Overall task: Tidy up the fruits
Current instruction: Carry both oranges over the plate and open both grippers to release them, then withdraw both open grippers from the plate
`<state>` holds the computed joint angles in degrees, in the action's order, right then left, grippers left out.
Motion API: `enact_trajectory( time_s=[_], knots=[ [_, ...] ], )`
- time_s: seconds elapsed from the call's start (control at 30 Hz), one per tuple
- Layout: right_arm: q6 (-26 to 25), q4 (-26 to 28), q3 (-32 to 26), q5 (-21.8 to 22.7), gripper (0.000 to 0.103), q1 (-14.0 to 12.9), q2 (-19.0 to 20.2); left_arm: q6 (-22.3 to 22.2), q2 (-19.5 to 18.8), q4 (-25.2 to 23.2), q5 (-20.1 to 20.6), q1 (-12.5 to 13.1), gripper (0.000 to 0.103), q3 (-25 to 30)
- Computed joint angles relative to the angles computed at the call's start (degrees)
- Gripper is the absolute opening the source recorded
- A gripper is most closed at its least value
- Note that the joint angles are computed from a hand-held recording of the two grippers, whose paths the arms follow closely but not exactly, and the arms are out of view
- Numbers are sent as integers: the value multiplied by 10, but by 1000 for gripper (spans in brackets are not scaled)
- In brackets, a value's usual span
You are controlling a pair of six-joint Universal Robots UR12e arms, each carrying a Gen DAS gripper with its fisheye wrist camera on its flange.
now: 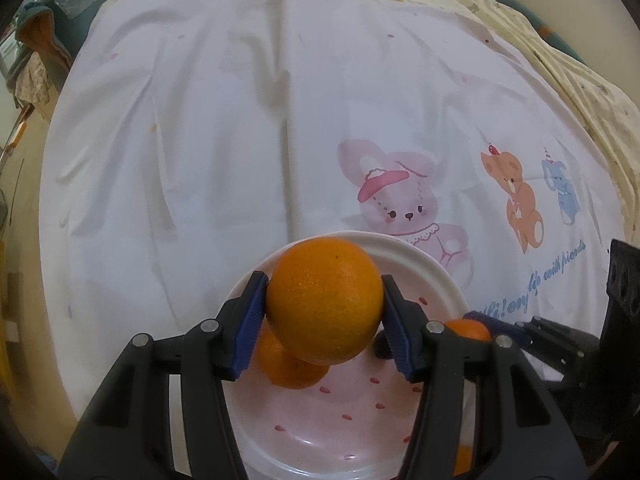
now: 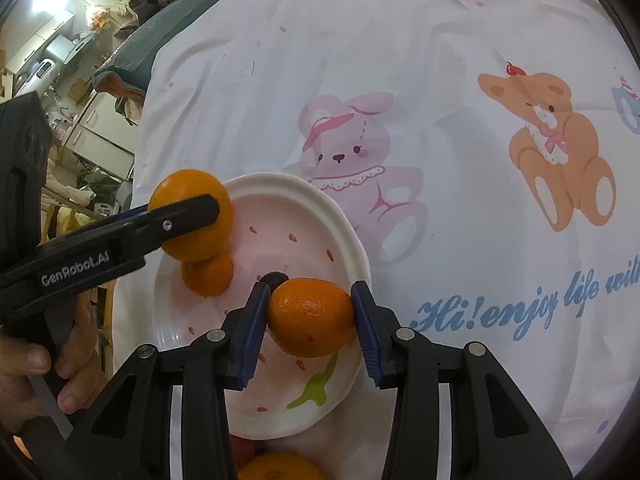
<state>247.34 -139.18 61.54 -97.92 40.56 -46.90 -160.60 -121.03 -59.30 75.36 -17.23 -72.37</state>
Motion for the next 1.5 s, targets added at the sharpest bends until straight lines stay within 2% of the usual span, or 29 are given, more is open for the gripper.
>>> enact_trajectory(
  time_s=[0.33,0.37,0.43,0.57,0.6,0.67,0.7,0.97,1.27,1.5],
  knots=[
    [-5,11,-9,-3,46,1,4,0,0,0,5,-2,53,-1],
    [-5,12,-10,-3,46,1,5,1,-1,-4,5,-2,54,0],
    [-9,21,-16,-5,46,1,7,3,-3,-20,-6,0,66,6],
    [-10,35,-23,1,47,0,9,7,-3,-26,-17,3,73,10],
    [-4,29,-18,8,51,-1,7,7,-3,-26,-17,3,74,11],
    [2,7,-8,0,72,0,3,1,-3,-27,-17,3,74,12],
    [3,10,-8,-11,73,2,1,-2,-3,-27,-18,4,74,12],
    [26,-4,13,-42,73,6,-17,-1,11,33,0,7,74,-11],
    [51,9,16,-113,73,21,-36,12,36,62,0,12,74,-43],
    [54,25,12,-137,74,33,-43,18,67,96,-2,19,74,-79]
  ],
)
